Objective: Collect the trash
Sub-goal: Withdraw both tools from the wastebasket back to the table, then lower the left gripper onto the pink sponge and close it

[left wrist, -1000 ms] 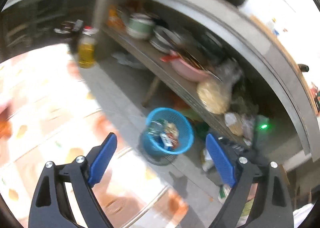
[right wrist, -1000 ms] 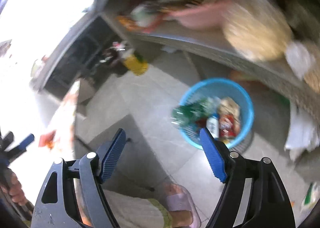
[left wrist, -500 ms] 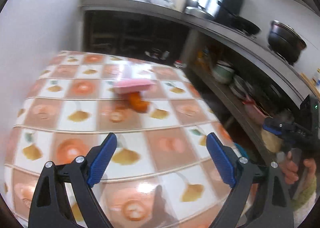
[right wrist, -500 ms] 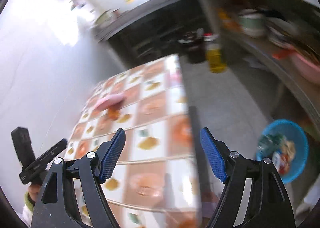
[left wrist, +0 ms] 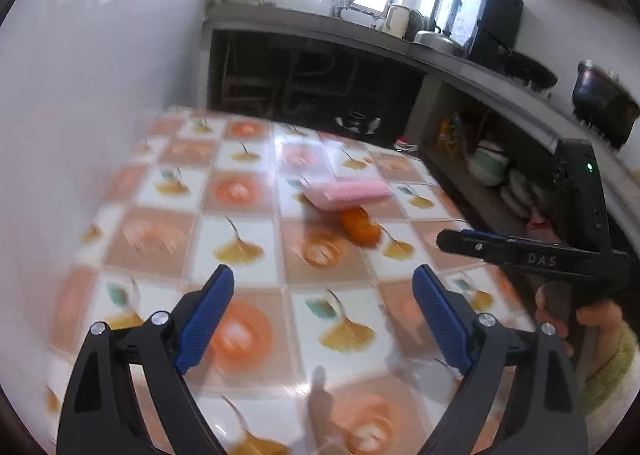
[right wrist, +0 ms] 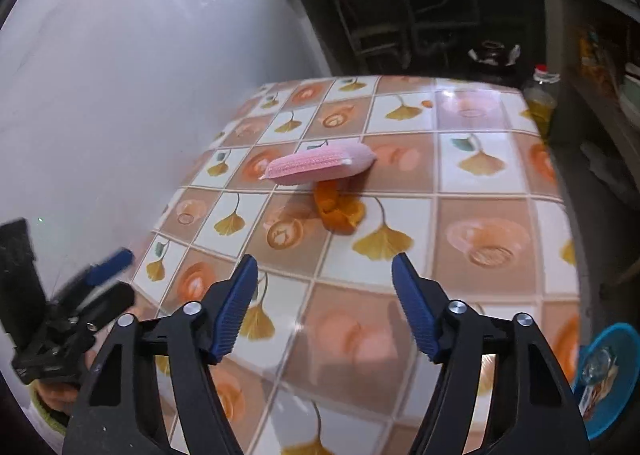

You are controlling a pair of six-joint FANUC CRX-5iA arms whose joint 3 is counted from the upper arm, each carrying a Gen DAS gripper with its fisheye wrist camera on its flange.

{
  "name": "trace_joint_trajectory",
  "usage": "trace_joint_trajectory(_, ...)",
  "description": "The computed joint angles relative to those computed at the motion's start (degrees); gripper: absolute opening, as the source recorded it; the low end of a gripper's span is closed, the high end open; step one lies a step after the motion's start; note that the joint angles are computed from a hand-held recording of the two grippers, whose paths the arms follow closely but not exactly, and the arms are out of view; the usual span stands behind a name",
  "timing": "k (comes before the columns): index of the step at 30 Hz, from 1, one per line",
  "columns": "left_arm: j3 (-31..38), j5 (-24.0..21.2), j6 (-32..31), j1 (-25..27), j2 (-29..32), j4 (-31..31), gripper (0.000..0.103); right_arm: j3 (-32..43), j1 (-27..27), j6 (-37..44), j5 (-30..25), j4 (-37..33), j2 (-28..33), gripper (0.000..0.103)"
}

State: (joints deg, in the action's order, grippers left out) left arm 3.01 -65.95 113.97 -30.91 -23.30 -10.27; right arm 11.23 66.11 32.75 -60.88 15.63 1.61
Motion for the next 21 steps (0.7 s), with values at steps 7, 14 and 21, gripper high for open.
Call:
trace_joint_trajectory(7,6.48,1.53,-10.49,-4.75,7.62,-10.13,0.086,0.41,-2.93,-3.39,1.01,-2.81,0.95,0.053)
trace_joint_trajectory(14,10.68,3.23,-24.04,-6.69,16.71,-14.26,0.078,-1.63,-3.65,-5.44,-0.43,-3.68,0.04,0.049)
trace_joint_trajectory(21,14.57,0.72,-27.82,-1.64,22.5,-6.31,0.044,-2.39,-4.18,-5.72,-0.72,-3.9,-0.66,0.049)
